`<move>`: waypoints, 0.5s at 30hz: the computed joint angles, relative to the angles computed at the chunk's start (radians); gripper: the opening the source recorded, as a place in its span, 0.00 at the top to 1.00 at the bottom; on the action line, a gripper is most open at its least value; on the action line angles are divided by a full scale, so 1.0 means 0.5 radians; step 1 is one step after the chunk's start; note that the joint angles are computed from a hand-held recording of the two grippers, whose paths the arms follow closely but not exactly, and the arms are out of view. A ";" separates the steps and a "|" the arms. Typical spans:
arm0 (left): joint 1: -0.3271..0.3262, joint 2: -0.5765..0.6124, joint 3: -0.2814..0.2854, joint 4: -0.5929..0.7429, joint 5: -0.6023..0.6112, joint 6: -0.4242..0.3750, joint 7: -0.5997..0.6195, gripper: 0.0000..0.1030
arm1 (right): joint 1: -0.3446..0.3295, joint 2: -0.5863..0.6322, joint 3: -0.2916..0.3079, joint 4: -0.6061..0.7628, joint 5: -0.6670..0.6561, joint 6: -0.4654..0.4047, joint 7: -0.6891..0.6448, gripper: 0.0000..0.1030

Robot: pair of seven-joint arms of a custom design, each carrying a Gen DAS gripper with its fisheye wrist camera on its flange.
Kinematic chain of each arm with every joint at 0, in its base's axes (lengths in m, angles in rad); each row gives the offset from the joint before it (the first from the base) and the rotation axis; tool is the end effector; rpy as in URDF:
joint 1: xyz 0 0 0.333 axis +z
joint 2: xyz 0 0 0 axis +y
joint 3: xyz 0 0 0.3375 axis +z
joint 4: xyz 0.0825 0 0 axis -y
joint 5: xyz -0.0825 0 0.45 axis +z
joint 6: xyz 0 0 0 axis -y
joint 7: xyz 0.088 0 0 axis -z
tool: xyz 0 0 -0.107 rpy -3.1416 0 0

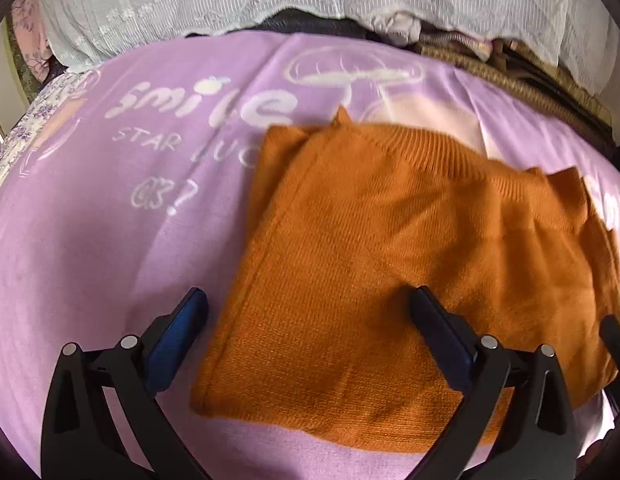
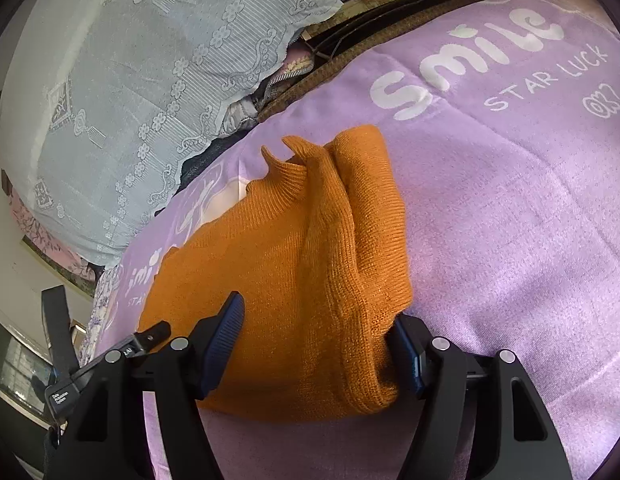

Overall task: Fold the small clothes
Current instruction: 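Grasp the folded cardigan edge with the right gripper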

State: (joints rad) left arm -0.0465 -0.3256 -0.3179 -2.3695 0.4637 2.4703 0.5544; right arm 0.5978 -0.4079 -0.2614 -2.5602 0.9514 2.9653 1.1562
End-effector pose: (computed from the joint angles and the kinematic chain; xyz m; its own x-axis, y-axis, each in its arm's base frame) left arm 0.4974 -0.1974 0.4773 0.3339 -0.9426 -0.0074 -0.7805 -0.2721 -0.5628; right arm 0.4803 0.1068 0.4515 0.0651 -0.8317 -0.5515 -0.7667 0.3120 -0.5610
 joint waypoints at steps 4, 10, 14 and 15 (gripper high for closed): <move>0.023 -0.035 -0.050 -0.002 0.112 -0.015 -0.048 0.04 | -0.253 0.032 0.239 -0.027 -0.403 0.020 0.422 0.52; -0.008 -0.036 -0.020 -0.008 0.105 -0.010 -0.025 0.04 | -0.298 0.055 0.232 0.001 -0.546 -0.044 0.905 0.59; -0.035 -0.035 0.068 -0.058 -0.086 0.131 0.117 0.04 | -0.407 0.112 0.327 0.053 -0.657 -0.061 1.427 0.54; -0.034 -0.039 0.077 -0.070 -0.125 0.160 0.150 0.04 | -0.396 0.122 0.331 0.043 -0.668 0.001 1.486 0.53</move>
State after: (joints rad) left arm -0.0633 -0.3454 -0.2793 -2.4045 0.4010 2.5502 0.6295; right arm 0.3997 -0.3472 -0.0957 -2.5389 0.6176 2.9659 1.8991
